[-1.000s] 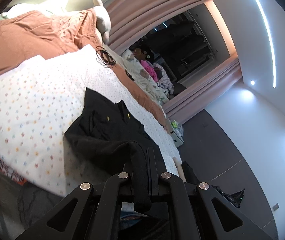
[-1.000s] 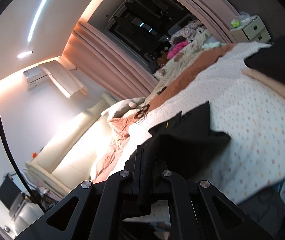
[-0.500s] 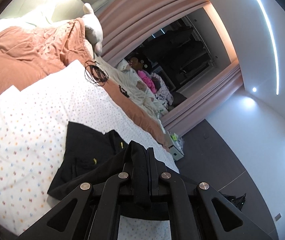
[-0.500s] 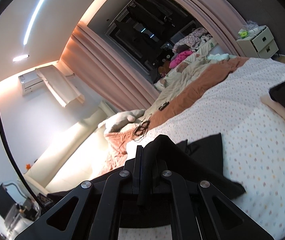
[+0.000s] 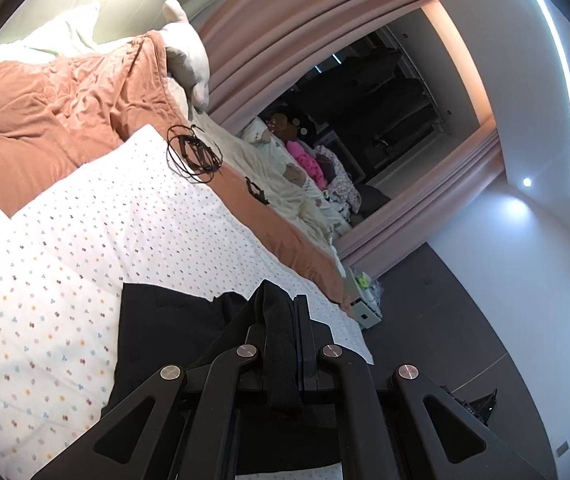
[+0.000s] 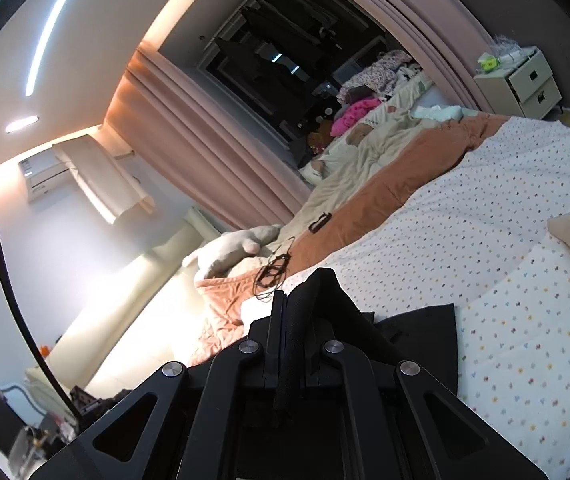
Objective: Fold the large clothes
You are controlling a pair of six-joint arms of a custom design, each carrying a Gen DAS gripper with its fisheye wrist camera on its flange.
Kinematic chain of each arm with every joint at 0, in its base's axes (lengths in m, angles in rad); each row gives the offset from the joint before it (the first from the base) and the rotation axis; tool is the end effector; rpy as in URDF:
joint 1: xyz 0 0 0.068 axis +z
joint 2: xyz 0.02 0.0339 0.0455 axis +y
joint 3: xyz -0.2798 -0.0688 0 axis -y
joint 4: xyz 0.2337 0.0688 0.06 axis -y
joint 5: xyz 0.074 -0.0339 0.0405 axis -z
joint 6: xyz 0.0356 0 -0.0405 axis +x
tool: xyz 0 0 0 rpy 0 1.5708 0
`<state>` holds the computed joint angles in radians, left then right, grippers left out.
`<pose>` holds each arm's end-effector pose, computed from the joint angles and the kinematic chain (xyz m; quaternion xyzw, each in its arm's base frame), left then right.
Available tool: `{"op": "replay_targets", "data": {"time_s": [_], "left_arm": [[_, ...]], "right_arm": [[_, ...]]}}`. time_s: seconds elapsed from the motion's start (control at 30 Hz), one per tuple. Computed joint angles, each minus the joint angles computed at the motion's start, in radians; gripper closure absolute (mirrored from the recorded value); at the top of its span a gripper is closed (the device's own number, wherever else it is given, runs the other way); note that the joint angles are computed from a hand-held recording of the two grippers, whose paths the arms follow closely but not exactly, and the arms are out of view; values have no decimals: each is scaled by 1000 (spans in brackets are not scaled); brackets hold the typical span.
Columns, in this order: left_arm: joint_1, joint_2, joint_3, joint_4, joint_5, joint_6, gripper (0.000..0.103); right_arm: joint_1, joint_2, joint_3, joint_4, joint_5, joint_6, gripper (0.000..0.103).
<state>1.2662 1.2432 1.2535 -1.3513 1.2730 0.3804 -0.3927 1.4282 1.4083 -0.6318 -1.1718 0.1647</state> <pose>0.0871 0.1637 0.3586 -0.2808 0.7510 -0.3338 0.4957 0.2758 -0.0787 0.3925 -0.0304 0.7854 0.4503 0.4235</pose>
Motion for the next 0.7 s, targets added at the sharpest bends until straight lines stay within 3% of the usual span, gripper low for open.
{"op": "replay_targets", "data": {"time_s": [0.1, 0.2, 0.47, 0.7], "left_arm": [[-99, -28, -68, 285, -61, -265, 99], [-186, -16, -126, 488, -140, -427, 99], [-347, 130, -232, 812, -301, -612, 99], [-470, 299, -249, 988, -444, -673, 99]], "right_arm": [[50, 42, 7, 55, 55, 39, 98], [91, 87, 6, 109, 99, 72, 98], [173, 242, 4, 205, 216, 112, 98], [225, 393, 31, 261, 307, 127, 98]]}}
